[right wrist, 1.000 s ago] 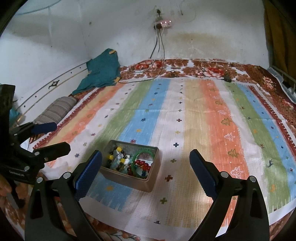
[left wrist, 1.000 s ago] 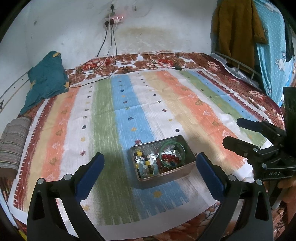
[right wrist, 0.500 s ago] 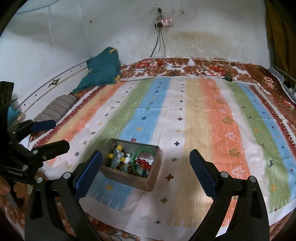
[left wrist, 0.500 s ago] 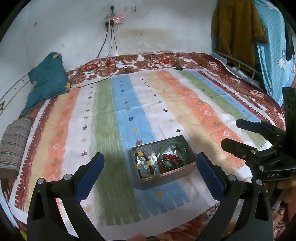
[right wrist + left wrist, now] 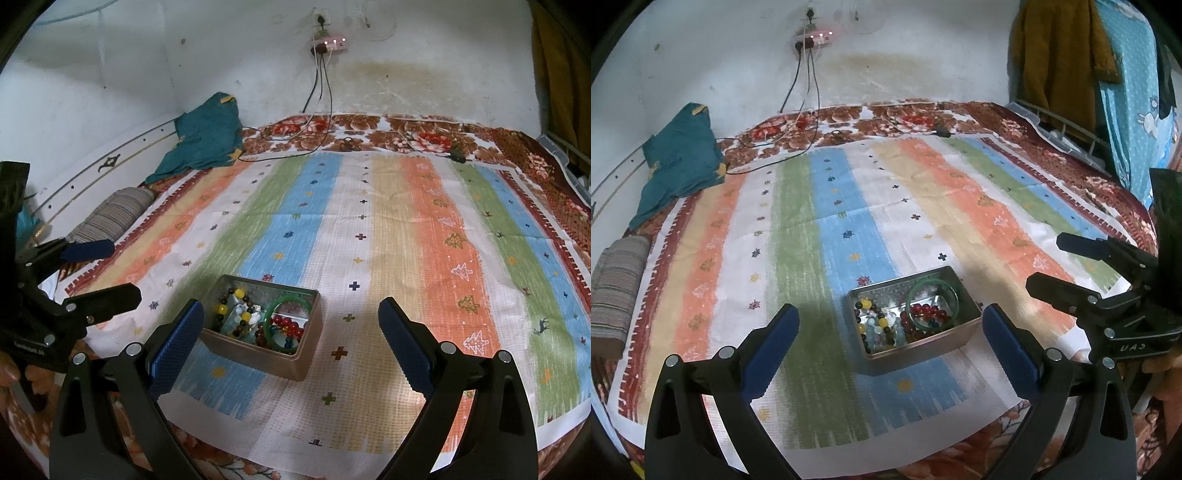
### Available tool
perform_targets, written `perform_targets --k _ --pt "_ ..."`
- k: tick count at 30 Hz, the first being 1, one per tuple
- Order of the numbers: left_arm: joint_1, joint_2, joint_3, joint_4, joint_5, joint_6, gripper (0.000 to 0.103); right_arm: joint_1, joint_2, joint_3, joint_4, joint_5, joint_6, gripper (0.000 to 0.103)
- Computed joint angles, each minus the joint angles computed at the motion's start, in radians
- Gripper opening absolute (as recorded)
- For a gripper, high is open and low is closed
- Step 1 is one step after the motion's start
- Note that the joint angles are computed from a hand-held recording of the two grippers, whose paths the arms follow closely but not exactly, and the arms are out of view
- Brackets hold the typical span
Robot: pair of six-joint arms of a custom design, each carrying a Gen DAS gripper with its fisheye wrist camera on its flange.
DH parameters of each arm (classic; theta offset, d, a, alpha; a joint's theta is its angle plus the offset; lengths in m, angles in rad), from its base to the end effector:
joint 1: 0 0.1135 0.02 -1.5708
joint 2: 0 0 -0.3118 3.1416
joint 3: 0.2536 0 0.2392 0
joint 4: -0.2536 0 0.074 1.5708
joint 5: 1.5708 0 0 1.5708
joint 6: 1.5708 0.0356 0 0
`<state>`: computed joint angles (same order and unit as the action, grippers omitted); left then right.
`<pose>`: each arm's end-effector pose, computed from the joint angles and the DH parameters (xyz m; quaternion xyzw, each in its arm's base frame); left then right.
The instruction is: Organize jewelry
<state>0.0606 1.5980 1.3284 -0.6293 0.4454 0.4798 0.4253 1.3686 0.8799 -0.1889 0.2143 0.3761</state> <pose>0.3340 0.0049 0.3383 0.2628 0.8855 -0.1151 0.3655 0.2534 0.1065 0.2950 0.0241 0.8976 0.0787 0.4330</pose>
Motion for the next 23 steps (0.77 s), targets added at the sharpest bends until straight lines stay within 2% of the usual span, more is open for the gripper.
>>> perform_targets --k 23 --pt "0.006 0.010 0.003 -0.009 0.011 -0.009 0.097 0.004 0.006 0.003 -0.002 0.005 0.000 0.096"
